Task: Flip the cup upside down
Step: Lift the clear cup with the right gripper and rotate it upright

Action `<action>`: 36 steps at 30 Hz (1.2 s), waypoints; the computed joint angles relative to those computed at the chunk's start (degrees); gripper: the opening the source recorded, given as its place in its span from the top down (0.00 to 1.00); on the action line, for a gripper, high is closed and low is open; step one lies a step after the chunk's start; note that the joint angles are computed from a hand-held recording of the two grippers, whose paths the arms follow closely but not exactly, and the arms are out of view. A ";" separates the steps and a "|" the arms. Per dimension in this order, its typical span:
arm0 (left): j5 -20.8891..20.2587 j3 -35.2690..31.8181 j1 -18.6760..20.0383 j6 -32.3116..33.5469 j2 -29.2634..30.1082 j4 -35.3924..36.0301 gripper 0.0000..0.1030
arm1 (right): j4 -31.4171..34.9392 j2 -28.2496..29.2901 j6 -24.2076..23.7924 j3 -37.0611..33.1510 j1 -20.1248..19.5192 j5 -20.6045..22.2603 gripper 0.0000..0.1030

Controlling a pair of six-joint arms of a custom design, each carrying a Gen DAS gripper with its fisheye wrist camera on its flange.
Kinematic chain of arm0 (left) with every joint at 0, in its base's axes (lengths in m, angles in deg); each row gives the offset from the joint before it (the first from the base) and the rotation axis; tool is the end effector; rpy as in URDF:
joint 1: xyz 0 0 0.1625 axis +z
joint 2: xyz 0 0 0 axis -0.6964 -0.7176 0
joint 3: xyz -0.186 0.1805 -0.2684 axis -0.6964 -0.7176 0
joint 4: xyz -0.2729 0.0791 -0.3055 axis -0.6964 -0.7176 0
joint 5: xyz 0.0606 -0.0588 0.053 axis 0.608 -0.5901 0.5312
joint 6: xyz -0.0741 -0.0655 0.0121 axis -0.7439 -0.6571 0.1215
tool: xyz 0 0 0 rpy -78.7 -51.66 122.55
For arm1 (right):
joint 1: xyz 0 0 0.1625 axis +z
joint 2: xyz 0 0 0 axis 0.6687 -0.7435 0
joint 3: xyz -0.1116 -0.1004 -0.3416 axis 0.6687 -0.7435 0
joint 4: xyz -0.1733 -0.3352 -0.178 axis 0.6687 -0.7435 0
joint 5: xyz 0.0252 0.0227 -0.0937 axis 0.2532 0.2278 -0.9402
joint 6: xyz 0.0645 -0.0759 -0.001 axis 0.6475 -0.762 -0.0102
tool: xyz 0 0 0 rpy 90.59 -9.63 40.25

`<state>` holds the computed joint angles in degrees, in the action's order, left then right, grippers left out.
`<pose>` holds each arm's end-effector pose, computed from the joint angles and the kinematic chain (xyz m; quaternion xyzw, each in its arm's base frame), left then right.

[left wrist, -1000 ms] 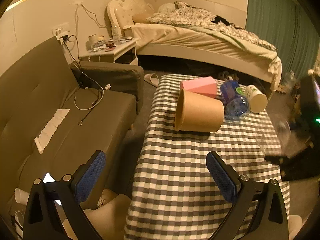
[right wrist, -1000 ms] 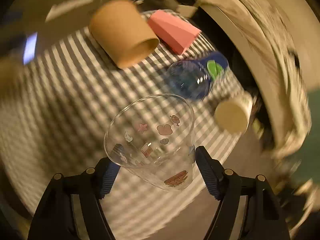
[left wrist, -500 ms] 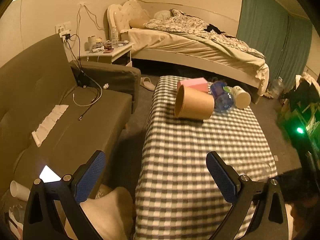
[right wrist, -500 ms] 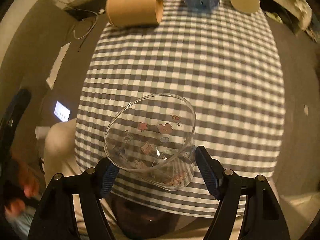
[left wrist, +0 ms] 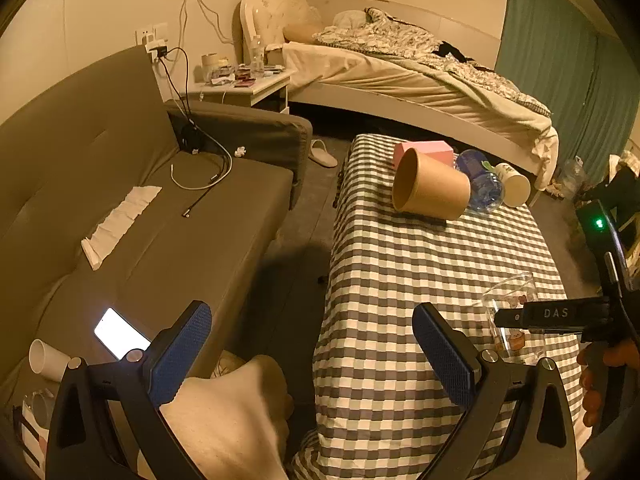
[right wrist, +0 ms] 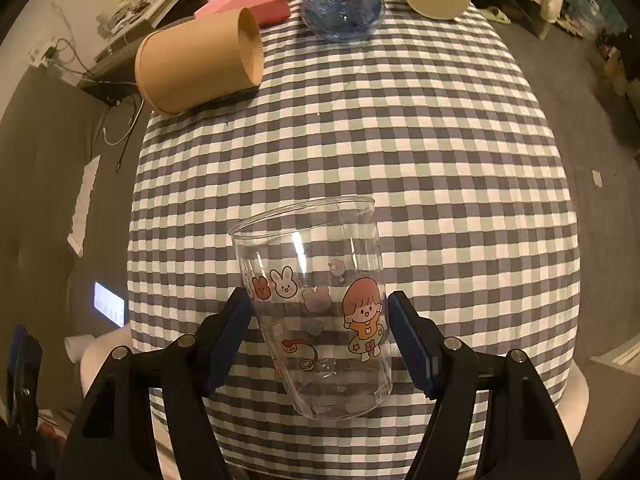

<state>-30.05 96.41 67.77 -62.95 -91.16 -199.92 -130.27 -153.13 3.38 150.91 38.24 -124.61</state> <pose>-0.4298 -0.4189 0.0111 0.1345 0.8818 -0.3163 0.3230 -0.0077 -0.5103 0.3319 -0.0792 -0.9389 0.1454 0.3019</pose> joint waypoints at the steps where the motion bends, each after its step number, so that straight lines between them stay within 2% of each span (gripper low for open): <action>1: -0.09 -0.29 0.00 -0.04 0.20 0.23 0.00 | -0.54 -0.32 -0.77 0.33 -0.02 0.12 0.32; 3: 0.05 -0.67 -0.14 0.21 0.51 0.39 0.00 | -2.24 -0.81 -2.66 1.36 0.25 0.53 0.32; 6: 0.01 -1.81 -0.42 0.57 1.54 0.70 0.00 | -7.40 -4.51 -7.38 5.27 1.05 0.49 0.19; 12: -0.31 -5.61 -1.92 1.21 5.16 0.66 0.00 | -19.76 -11.39 -21.32 11.35 3.43 0.70 0.14; 17: -0.96 -9.12 -3.79 -0.01 9.05 -0.54 0.00 | -26.15 -18.41 -29.50 15.68 1.93 3.33 0.13; 22: -3.16 -13.52 -5.39 1.17 14.32 -1.53 0.00 | -27.54 -24.87 -31.68 18.39 -3.67 7.62 0.12; 28: -8.00 -19.80 -5.76 3.65 21.33 -1.42 0.00 | -25.80 -30.77 -32.19 20.76 -12.33 13.54 0.12; 36: -11.05 -24.01 -4.29 2.82 26.41 -1.66 0.01 | -22.84 -33.36 -31.33 20.90 -19.99 18.66 0.12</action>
<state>-41.10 72.40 63.47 -60.13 -64.75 -201.58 -153.11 -186.49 -27.95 171.82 18.25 -105.94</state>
